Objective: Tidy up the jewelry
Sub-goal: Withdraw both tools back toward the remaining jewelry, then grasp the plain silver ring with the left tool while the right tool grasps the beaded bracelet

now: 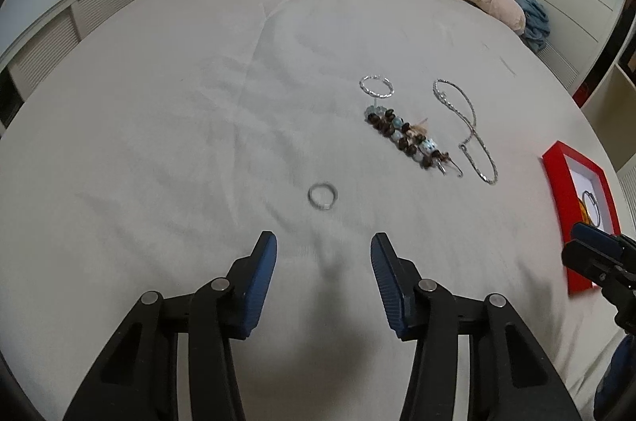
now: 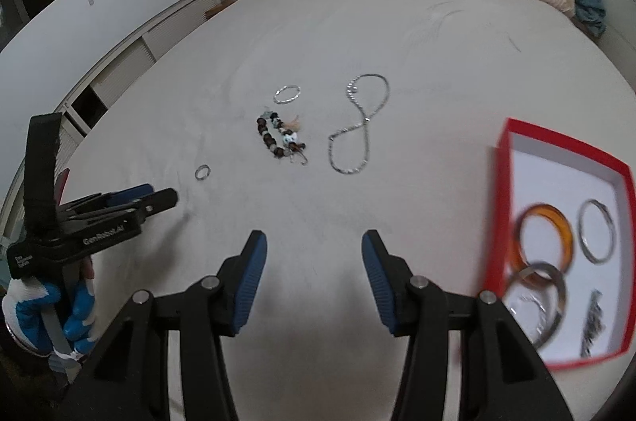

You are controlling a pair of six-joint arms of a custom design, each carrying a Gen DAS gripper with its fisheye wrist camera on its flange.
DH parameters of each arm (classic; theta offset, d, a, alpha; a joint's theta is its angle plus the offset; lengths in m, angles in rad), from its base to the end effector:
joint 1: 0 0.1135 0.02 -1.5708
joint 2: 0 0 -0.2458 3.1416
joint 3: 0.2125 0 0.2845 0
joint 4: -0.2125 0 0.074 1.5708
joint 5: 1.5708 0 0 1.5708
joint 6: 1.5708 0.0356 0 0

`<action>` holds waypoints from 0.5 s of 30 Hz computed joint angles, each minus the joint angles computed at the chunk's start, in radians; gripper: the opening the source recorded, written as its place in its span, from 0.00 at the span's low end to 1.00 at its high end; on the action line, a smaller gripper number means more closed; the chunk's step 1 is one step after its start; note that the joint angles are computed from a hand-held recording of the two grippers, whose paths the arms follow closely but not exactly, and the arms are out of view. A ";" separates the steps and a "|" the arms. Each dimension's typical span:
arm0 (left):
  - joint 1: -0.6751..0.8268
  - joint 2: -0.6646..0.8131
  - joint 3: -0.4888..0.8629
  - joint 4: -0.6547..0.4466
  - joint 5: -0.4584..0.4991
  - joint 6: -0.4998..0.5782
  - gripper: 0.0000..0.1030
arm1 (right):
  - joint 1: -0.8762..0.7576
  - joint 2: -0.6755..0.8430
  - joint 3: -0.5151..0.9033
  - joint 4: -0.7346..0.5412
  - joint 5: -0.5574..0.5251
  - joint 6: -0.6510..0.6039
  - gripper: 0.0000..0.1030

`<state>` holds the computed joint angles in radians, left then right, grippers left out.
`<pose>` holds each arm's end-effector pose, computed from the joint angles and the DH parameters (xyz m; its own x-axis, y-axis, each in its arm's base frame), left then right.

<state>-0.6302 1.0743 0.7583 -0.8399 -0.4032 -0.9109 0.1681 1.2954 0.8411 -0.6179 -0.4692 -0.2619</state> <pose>0.1932 -0.1236 0.2025 -0.7806 -0.3301 -0.5308 -0.3302 0.9388 -0.0983 0.2733 0.0627 0.1890 -0.7425 -0.3602 -0.5647 -0.5742 0.7764 0.2598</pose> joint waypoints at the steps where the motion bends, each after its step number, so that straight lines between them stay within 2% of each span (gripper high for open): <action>1: 0.015 0.008 -0.001 0.015 0.009 0.018 0.46 | 0.014 0.025 0.009 0.019 0.002 0.009 0.47; 8: 0.108 0.053 -0.032 0.119 0.072 0.129 0.37 | 0.074 0.152 0.063 0.098 0.007 0.047 0.47; 13: 0.119 0.048 -0.059 0.150 0.081 0.153 0.34 | 0.106 0.219 0.089 0.137 0.008 0.063 0.47; 15: 0.122 0.040 -0.069 0.159 0.077 0.162 0.27 | 0.114 0.240 0.101 0.143 0.008 0.065 0.47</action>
<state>-0.5084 1.1143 0.6897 -0.6807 -0.3261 -0.7489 0.2822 1.5359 0.9421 -0.4744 -0.4615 -0.1974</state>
